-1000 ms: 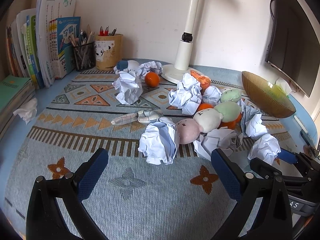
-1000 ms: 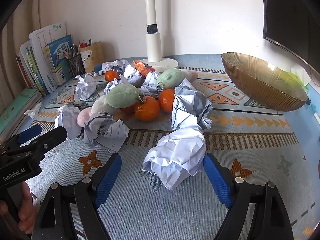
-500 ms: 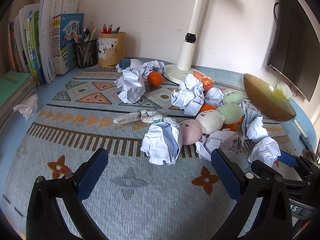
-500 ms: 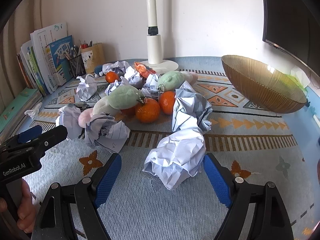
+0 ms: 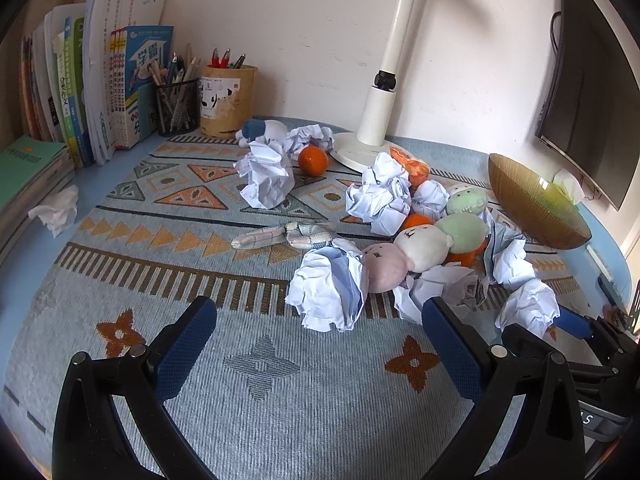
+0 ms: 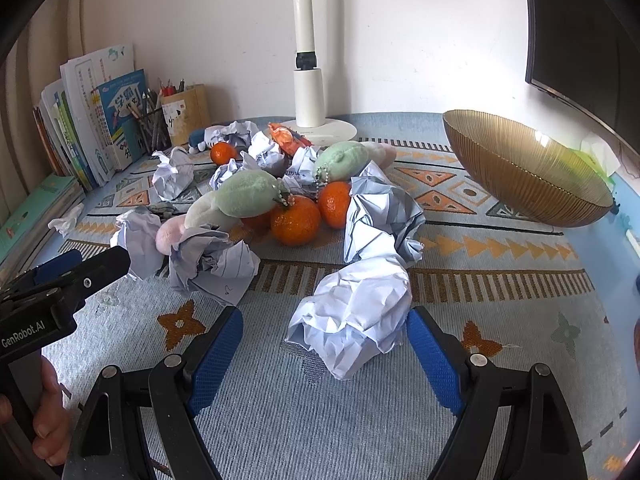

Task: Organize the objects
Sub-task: 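Move both tools toward the crumpled paper balls beside the plush toy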

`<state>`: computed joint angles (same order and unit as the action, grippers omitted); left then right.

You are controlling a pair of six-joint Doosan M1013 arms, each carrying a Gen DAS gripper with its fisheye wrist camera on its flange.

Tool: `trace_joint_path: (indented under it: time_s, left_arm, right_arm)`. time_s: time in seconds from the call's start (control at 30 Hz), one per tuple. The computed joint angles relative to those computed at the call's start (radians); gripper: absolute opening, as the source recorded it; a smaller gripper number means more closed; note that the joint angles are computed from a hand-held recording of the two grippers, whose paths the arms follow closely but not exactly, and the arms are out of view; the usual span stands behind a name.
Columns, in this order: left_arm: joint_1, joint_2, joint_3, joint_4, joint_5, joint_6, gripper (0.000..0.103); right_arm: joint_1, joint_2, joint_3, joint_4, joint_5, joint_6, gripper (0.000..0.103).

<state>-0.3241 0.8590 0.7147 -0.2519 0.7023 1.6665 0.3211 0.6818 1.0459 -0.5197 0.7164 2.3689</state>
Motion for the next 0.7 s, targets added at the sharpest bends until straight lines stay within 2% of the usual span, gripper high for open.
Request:
trace_joint_path:
  time_s: [0.1,0.13,0.2,0.3,0.37,0.47,0.53,0.6,0.63,0.67,0.7]
  left_arm:
    - [0.016,0.018,-0.039,-0.073,0.054,0.017,0.102]
    - [0.025,0.028,-0.058,-0.121,0.077,0.031,0.102]
    - [0.031,0.059,-0.123,-0.117,0.137,0.020,0.102]
    - [0.031,0.124,-0.254,-0.106,0.244,0.036,0.100]
    - [0.036,0.170,-0.341,-0.140,0.309,0.031,0.097]
    - [0.047,0.242,-0.475,-0.199,0.410,-0.002,0.094]
    - [0.047,0.234,-0.452,-0.201,0.393,0.002,0.094]
    - [0.045,0.224,-0.426,-0.181,0.379,0.001,0.093]
    - [0.047,0.229,-0.434,-0.190,0.390,-0.003,0.093]
    - [0.050,0.227,-0.428,-0.213,0.389,0.002,0.093]
    - [0.053,0.228,-0.430,-0.226,0.385,0.006,0.093]
  right_arm:
    - [0.011,-0.015,0.023,-0.082,-0.036,0.046,0.083]
    - [0.009,-0.020,0.026,-0.043,-0.069,0.008,0.083]
    - [0.004,-0.017,0.005,0.075,-0.094,-0.108,0.083]
    - [0.007,0.021,-0.080,0.187,-0.044,-0.254,0.082]
    - [0.006,0.048,-0.133,0.245,-0.007,-0.317,0.073]
    - [0.010,0.076,-0.188,0.246,0.030,-0.371,0.071]
    - [0.016,0.086,-0.207,0.190,0.061,-0.364,0.069]
    - [0.027,0.081,-0.194,0.015,0.089,-0.269,0.069]
    - [0.025,0.086,-0.200,-0.061,0.145,-0.216,0.069]
    - [0.021,0.089,-0.205,-0.094,0.176,-0.180,0.069]
    - [0.008,0.073,-0.181,-0.074,0.156,-0.153,0.069]
